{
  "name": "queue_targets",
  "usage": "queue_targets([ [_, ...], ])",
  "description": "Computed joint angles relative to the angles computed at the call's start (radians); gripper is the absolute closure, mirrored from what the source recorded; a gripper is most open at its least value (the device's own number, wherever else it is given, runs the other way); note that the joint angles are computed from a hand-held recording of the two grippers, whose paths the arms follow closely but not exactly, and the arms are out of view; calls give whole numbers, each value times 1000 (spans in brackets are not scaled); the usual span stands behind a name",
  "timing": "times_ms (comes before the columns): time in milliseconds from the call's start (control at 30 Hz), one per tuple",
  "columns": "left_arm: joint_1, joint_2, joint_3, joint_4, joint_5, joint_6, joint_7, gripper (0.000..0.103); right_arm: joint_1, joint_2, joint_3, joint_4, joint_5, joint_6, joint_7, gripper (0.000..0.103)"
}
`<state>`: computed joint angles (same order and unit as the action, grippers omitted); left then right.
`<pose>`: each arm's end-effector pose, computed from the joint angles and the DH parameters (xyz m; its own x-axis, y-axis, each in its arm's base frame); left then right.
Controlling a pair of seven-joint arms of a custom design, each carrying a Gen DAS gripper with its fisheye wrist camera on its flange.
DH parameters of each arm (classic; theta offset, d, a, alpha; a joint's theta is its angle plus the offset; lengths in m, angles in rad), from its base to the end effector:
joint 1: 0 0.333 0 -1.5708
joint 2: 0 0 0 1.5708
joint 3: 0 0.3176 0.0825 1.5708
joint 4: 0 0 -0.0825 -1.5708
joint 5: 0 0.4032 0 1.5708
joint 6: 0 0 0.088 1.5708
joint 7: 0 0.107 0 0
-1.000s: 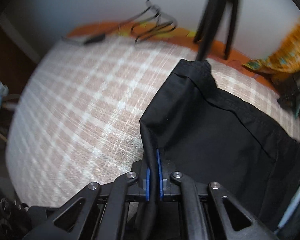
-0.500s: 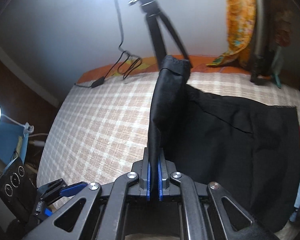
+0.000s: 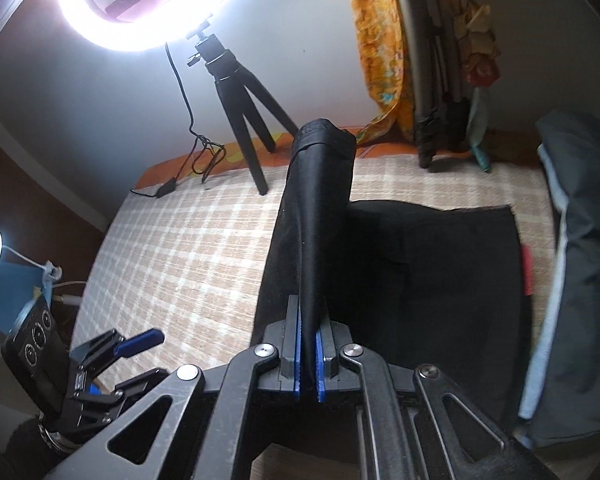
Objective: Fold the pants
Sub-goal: 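Grasp the trouser end with the right tool and lift it while the left tool opens, then carry the folded black trousers with the right tool toward the garment stack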
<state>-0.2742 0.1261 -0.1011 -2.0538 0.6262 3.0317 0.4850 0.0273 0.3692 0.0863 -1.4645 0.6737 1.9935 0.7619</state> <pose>0.5705 -0.2702 0.4596 -0.0175 -0.9485 0.3163 -0.6807 -0.2204 -0.6986 0.7018 0.1094 0.4976 0.6593 -0.6458 -0.3850 -0.7374 -0.4554 -0.4988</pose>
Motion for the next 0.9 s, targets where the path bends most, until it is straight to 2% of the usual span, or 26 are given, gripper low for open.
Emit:
queue_targets([
  [67,1,29,-20,29,-28,-9,53,56,-1,3,-2,10,-5,1,0,100],
  [200,-36,123,-22,145,-53,-44,159,56,-14,11,-3,28,1,4,-9,100],
  [433,-43,238,-83,274,-233,-63,409,57,-49,35,-15,31,21,35,-11,100],
  [567,-41,269,-119,313,-323,-112,555,56,-71,54,-21,18,18,61,-8,100],
  [700,-65,286,-106,326,-377,-121,628,57,-91,91,-21,21,16,83,9,101],
  [900,-110,300,-70,341,-370,-138,690,57,-124,115,-3,14,47,110,-23,101],
])
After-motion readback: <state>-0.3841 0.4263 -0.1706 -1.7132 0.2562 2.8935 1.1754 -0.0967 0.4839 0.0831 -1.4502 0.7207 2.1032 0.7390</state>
